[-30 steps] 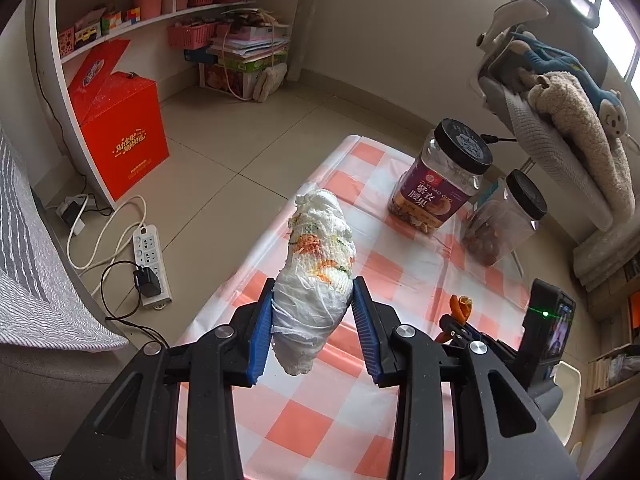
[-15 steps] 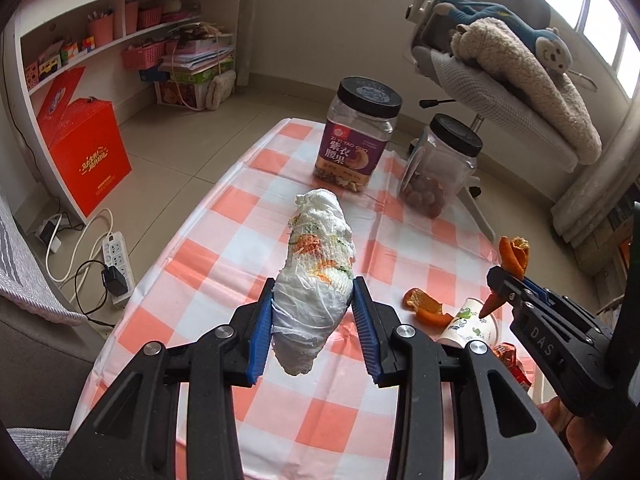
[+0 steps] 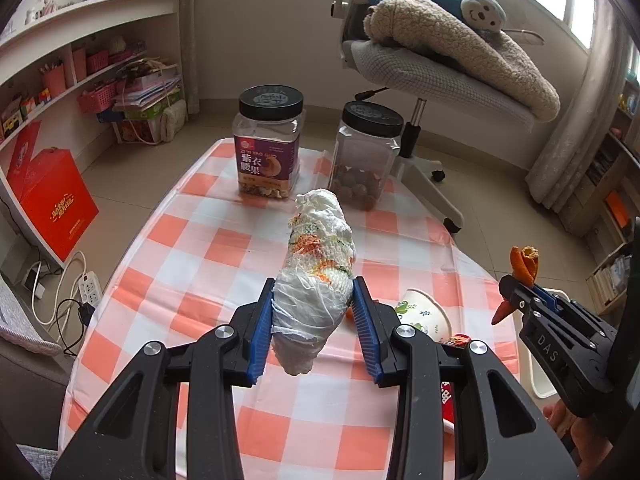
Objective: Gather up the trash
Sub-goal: 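Carry the orange peel and crumpled tissue over the white bin and release both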
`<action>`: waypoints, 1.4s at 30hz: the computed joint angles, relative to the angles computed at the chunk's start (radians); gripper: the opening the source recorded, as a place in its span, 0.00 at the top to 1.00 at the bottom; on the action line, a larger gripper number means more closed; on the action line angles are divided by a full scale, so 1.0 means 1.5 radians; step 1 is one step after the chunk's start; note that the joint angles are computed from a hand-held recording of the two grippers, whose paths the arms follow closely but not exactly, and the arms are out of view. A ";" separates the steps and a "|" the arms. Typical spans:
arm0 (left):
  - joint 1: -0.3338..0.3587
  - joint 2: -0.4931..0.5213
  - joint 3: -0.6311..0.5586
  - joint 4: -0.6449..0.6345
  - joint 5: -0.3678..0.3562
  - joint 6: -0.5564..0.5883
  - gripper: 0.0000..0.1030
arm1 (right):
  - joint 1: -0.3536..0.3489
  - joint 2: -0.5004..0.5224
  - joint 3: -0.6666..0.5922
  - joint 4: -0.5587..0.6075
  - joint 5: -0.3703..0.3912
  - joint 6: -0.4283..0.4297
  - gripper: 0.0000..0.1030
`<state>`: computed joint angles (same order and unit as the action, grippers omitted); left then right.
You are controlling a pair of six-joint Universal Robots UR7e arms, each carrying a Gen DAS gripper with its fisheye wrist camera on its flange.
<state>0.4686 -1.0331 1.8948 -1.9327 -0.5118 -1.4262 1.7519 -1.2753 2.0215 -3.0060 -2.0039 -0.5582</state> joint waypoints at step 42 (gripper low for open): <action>-0.006 0.457 -0.429 -0.303 -0.145 0.448 0.62 | -0.252 -0.176 -0.132 0.021 -0.008 0.166 0.14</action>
<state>0.4597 -0.3480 1.2511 -2.3866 -0.7293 -0.7540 1.3742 -1.5398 1.8239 -2.9748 -2.0159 -0.3091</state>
